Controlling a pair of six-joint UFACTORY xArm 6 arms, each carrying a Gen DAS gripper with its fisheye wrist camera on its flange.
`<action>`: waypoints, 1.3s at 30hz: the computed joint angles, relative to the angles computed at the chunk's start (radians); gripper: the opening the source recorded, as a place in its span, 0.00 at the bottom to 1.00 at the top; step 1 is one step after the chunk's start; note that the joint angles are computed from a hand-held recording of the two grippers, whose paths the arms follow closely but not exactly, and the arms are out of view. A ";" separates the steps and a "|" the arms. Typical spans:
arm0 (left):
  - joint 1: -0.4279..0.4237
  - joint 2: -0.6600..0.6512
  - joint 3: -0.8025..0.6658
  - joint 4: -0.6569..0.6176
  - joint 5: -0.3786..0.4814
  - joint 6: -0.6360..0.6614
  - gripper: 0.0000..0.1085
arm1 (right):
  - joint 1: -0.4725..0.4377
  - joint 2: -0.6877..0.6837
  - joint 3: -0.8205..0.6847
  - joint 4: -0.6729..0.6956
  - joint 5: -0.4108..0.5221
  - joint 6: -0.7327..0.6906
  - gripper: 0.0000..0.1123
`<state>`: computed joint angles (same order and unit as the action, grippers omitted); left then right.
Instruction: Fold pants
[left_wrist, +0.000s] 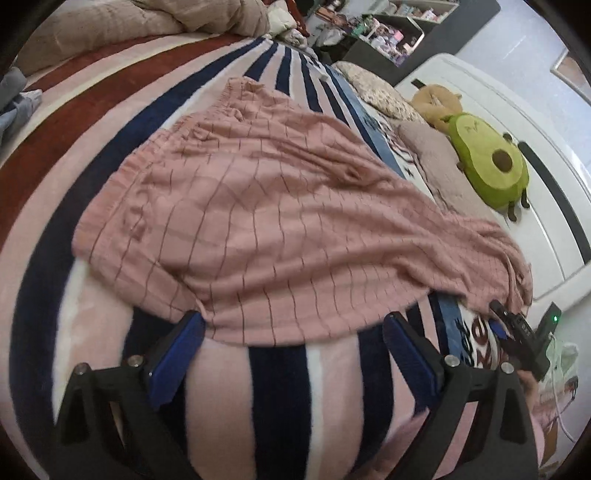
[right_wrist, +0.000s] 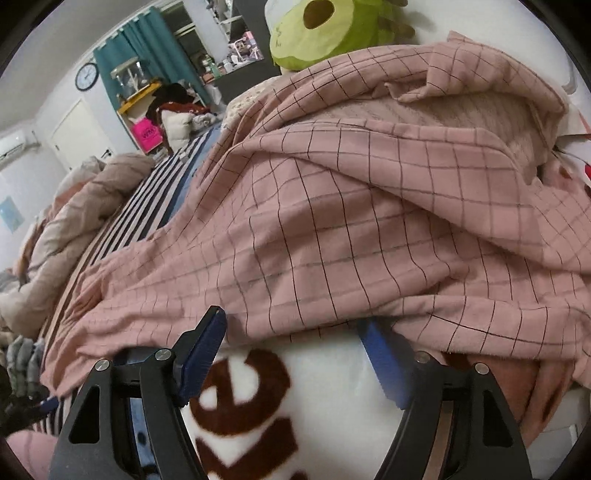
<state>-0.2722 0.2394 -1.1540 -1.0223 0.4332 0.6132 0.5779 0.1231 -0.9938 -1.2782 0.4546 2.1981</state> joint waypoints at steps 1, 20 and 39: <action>-0.004 0.014 -0.016 0.006 -0.018 -0.005 0.88 | -0.010 -0.003 0.000 -0.032 -0.008 0.046 0.65; -0.023 0.004 -0.022 -0.011 -0.277 0.006 0.08 | 0.076 -0.084 0.016 0.041 0.159 -0.029 0.02; 0.041 -0.116 0.168 0.281 -0.245 -0.155 0.48 | 0.151 -0.260 0.214 0.192 0.225 -0.012 0.32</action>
